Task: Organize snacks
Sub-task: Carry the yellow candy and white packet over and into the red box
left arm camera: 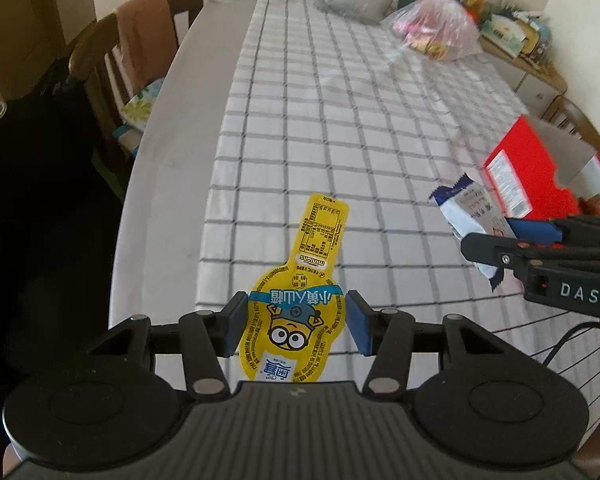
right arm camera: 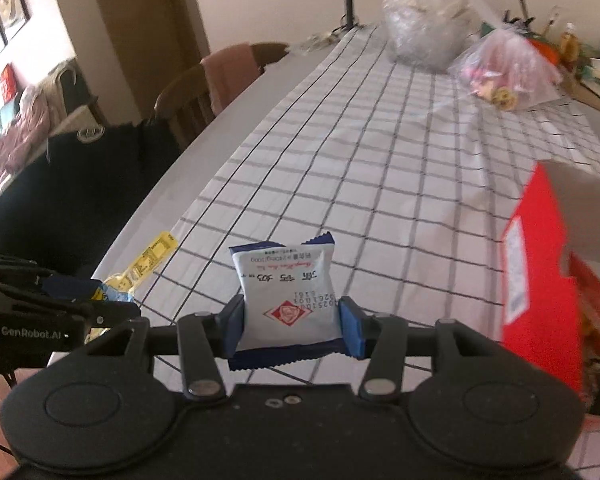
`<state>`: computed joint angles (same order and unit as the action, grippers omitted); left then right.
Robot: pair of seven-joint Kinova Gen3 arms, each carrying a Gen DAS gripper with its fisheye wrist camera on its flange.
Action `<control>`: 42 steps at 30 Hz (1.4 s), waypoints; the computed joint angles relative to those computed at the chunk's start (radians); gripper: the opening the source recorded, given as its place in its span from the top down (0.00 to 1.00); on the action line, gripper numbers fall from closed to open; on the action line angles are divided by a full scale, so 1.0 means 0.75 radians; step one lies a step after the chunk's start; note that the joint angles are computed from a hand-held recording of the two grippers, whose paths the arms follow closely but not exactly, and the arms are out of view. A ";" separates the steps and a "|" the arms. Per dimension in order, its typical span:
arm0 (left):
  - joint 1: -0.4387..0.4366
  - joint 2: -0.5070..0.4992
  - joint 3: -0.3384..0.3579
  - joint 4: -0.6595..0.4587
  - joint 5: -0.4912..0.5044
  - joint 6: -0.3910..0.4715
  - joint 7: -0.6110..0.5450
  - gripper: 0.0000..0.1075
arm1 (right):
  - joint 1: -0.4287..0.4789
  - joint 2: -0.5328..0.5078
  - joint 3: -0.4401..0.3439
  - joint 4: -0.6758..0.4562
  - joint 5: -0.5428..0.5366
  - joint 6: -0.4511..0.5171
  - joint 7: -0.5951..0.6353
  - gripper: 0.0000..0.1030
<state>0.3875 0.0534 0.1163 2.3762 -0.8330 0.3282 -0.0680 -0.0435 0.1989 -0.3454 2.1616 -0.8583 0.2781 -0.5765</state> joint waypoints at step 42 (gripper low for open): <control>0.581 0.579 -0.106 -1.081 0.177 0.374 -0.247 0.52 | 0.538 0.035 0.530 -0.260 -0.235 0.550 0.676 0.53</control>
<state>0.8233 0.4876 0.0367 1.5655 -0.7003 0.6085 -0.2533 0.3597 0.2254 0.0523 1.9669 -1.0348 0.6906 -0.0698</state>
